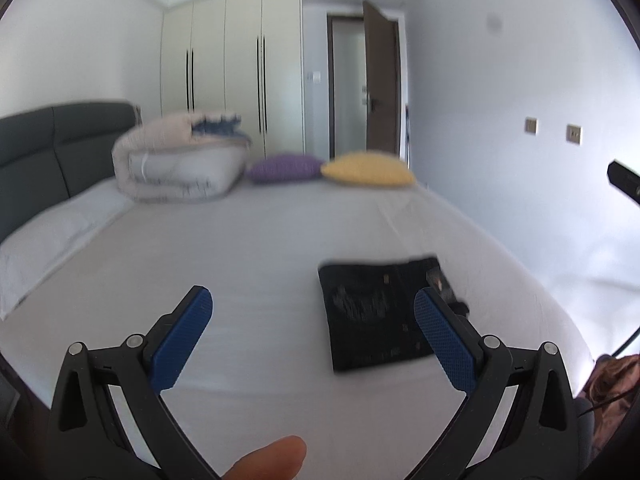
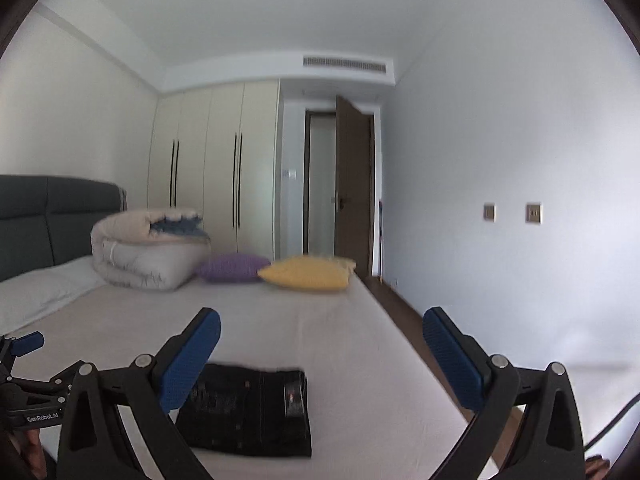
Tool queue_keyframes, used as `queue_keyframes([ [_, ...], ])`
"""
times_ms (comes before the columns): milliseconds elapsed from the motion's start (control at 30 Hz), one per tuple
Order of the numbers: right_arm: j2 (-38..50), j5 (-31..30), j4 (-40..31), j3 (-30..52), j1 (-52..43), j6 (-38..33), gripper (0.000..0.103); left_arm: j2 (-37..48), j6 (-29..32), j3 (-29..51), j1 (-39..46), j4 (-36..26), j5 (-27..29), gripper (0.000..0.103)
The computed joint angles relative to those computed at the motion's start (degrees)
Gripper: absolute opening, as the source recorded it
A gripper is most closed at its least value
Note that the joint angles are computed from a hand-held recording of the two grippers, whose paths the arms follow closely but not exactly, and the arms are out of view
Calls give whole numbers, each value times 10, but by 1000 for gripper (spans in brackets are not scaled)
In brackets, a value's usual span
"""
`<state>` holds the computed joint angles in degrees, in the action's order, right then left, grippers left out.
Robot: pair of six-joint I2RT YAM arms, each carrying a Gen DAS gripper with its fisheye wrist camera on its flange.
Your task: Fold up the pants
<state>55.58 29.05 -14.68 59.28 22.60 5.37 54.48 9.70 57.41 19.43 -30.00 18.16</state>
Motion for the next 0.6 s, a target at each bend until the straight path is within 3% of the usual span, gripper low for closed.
queue_keyframes([
  [100, 38, -20, -62, 12, -15, 67, 103, 49, -10, -21, -37, 13, -46, 103],
  [200, 68, -45, -99, 7, -23, 113, 103, 99, -20, -31, -48, 14, -51, 103],
  [600, 128, -63, -107, -48, -2, 143, 103, 189, -29, -100, -73, 129, -97, 103],
])
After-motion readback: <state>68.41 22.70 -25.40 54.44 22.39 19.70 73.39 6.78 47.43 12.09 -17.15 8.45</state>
